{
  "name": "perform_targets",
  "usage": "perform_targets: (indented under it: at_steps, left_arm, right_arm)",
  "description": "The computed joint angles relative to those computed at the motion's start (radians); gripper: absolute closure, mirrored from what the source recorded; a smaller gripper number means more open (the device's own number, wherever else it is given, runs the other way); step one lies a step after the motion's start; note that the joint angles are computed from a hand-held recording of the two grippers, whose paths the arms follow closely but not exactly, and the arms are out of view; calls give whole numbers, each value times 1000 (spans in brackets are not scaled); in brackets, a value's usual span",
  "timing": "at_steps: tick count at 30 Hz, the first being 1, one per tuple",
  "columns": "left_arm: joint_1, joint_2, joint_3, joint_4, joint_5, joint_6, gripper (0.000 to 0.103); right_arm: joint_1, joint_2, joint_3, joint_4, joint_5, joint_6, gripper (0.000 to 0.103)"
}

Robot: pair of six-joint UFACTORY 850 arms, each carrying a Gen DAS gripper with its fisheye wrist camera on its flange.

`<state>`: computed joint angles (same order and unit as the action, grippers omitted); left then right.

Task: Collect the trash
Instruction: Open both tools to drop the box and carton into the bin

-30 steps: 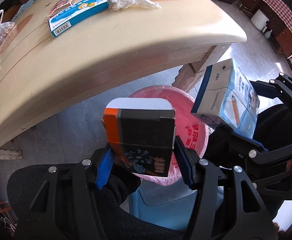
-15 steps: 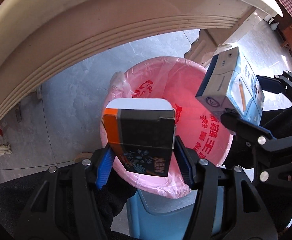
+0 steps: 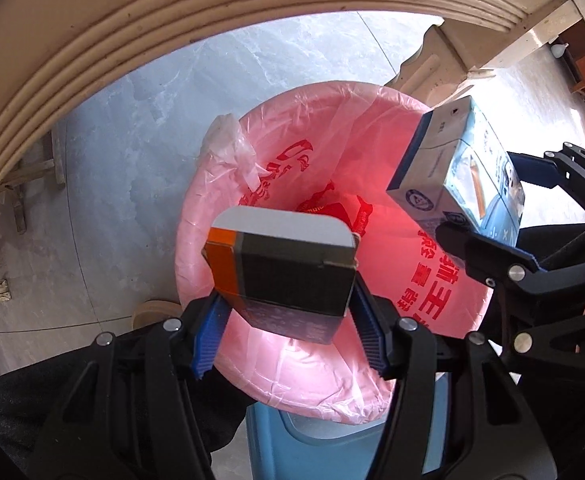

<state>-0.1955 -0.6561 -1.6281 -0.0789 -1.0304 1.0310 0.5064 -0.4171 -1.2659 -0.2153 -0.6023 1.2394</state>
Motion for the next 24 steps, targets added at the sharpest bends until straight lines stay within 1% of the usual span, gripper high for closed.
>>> perform_targets:
  at_steps: [1, 4, 8, 11, 12, 13, 16, 18, 20, 24]
  left_arm:
    - [-1, -3, 0, 8, 2, -10, 46]
    - [0, -26, -31, 18, -29, -22, 46]
    - [1, -45, -45, 27, -22, -40, 46]
    - [-2, -46, -43, 31, -5, -46, 45]
    - [-3, -42, -38, 37, 3, -47, 44]
    - [-4, -38, -32, 42, 14, -51, 39]
    - [-9, -24, -10, 65, 55, -55, 37]
    - [-11, -21, -6, 74, 63, -57, 36]
    - [-14, -19, -3, 85, 70, -70, 33]
    - [-13, -25, -16, 81, 59, -75, 33]
  right_arm:
    - [-3, -1, 4, 14, 10, -13, 31]
    - [-12, -7, 5, 53, 23, -57, 31]
    - [-18, -16, 2, 90, 33, -95, 31]
    - [-21, -24, -3, 120, 29, -131, 30]
    - [-22, -29, -6, 128, 24, -144, 30]
    - [-22, -36, -13, 135, 15, -156, 29]
    - [-22, -49, -27, 143, 1, -168, 27]
    - [-19, -57, -33, 140, -7, -167, 25]
    - [-20, -58, -34, 149, -7, -170, 24]
    - [-21, -54, -29, 151, -3, -167, 24]
